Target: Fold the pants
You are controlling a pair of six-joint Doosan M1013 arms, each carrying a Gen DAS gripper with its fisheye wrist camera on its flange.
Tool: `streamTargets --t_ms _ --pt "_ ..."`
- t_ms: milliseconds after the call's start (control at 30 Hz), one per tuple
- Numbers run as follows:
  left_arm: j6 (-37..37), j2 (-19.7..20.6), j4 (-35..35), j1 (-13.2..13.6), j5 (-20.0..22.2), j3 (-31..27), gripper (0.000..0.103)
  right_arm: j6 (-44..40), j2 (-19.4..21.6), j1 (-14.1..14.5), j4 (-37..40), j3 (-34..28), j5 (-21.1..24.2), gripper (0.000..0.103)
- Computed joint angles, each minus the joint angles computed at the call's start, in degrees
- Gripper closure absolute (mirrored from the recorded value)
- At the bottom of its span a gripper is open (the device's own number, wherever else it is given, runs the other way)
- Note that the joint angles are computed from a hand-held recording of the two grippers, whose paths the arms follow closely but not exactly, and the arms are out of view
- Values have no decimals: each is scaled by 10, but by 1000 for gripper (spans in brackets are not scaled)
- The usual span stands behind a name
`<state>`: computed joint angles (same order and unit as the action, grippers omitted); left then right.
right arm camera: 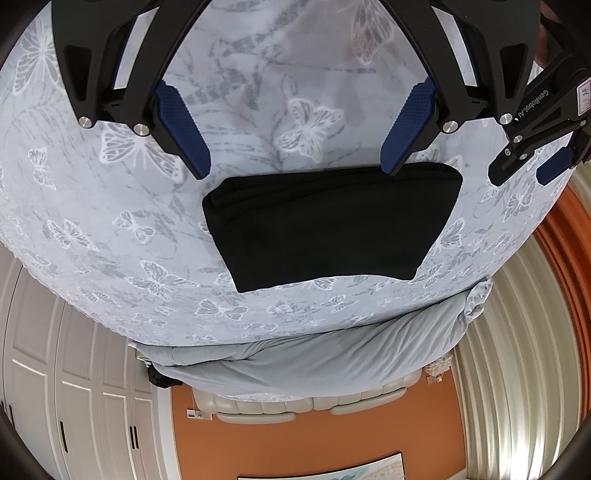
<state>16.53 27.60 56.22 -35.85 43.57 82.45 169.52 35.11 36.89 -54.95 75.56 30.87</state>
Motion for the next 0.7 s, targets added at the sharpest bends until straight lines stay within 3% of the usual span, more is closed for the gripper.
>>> streamTargets --t_ms 533,700 --pt "15 -2 -46 10 -31 0 20 -1 0 0 2 0 -1 12" --pt "-2 2 -16 2 -12 -2 16 2 -1 -2 3 4 -5 12"
